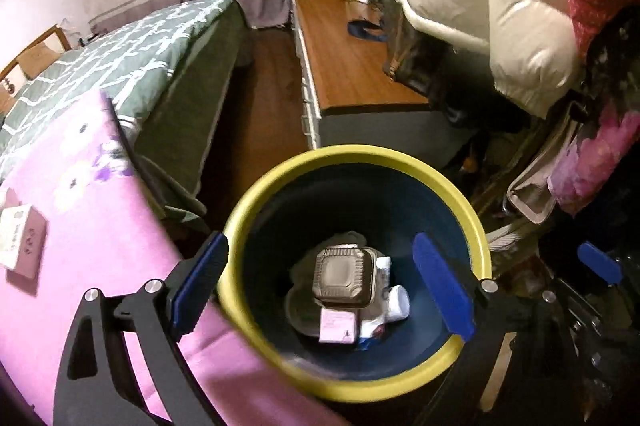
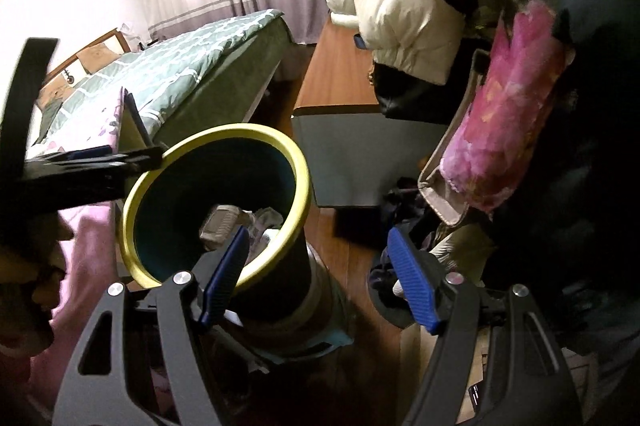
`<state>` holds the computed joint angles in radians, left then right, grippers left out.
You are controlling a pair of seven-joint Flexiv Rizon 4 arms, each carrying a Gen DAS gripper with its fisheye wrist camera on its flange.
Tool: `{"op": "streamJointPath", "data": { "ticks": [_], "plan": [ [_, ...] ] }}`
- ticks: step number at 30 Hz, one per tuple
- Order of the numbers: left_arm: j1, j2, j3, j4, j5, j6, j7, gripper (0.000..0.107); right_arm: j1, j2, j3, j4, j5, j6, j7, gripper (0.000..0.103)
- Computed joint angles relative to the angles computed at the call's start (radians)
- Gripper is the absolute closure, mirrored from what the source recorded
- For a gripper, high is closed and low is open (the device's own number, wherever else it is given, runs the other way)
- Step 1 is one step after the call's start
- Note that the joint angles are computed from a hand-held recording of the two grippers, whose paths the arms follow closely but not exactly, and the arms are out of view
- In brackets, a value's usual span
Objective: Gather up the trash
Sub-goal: 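Carry the brown container over the yellow bin and open the left tool, then reach the right tool to the cream carton box and grasp it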
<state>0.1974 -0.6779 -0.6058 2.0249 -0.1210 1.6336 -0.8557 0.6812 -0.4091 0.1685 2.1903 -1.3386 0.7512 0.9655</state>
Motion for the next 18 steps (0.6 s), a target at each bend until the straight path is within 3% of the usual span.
{"op": "streamJointPath", "data": {
  "ticks": [6,9,13,18],
  "plan": [
    [0.306,0.023,-0.206,0.106,0.043,0.078,-0.023,0.014,-0.008,-0.039,-0.021,-0.058,-0.050,0.050,-0.027,0.035],
    [0.452,0.027,-0.260,0.142,0.089,0.146,-0.070,0.013,-0.007,-0.064,-0.036,-0.106,-0.084,0.079,-0.054,0.035],
    [0.576,0.034,-0.244,0.148,0.135,0.203,-0.130,0.011,-0.006,-0.127,-0.064,-0.223,-0.126,0.146,-0.140,0.035],
    [0.623,0.025,-0.129,0.076,0.148,0.209,-0.197,0.011,0.031,-0.255,-0.109,-0.455,-0.079,0.221,-0.354,0.035]
  ]
}}
